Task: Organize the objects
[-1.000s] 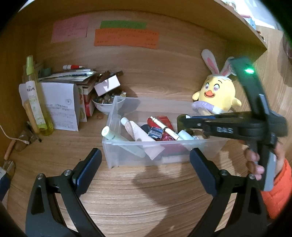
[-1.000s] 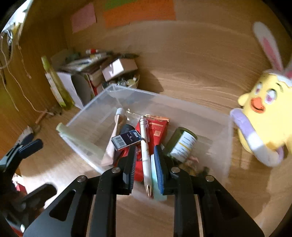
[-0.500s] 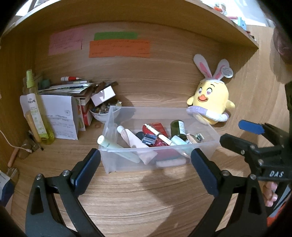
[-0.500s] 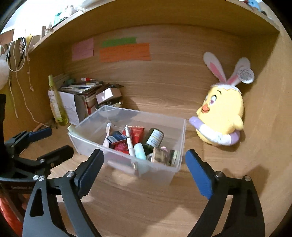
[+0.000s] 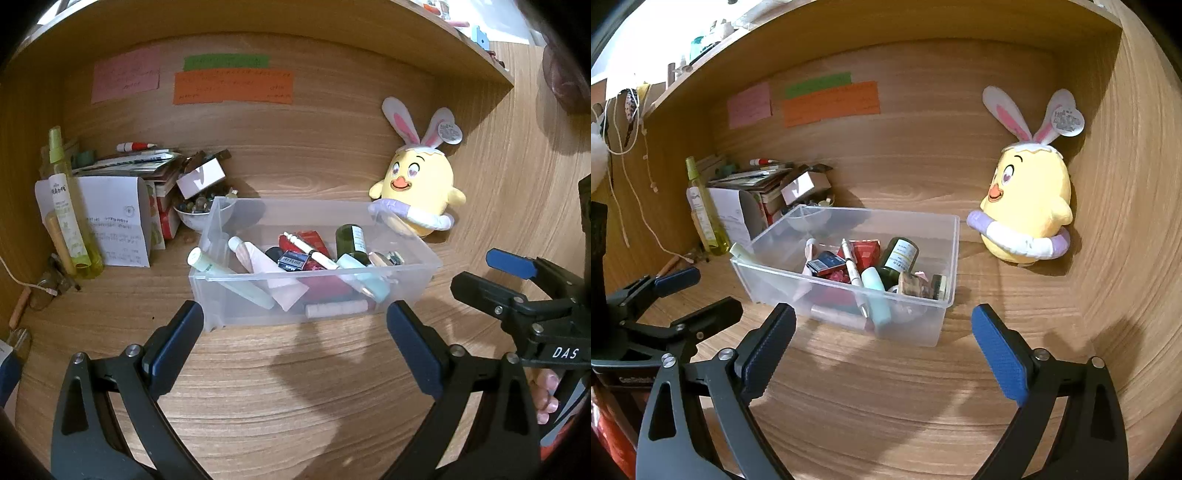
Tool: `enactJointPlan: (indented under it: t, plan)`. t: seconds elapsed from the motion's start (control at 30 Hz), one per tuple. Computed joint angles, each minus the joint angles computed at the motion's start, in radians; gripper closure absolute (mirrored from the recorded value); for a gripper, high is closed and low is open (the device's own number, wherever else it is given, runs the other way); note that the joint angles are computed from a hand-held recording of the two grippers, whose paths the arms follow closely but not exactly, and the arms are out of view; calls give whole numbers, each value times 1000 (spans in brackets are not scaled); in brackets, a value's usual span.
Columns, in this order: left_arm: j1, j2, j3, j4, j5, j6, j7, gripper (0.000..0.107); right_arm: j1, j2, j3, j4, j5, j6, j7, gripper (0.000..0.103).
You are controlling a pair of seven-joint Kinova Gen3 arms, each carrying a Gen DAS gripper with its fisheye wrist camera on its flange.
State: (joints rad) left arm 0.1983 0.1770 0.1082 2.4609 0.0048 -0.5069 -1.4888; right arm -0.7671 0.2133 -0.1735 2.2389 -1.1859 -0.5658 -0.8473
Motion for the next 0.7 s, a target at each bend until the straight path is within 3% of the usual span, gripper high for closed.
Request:
enactJointPlan:
  t: [0.7]
  plan:
    - [6,-2,-1,3,10,0,-4,7,-8,-5,-6,2,-6,1,5,6]
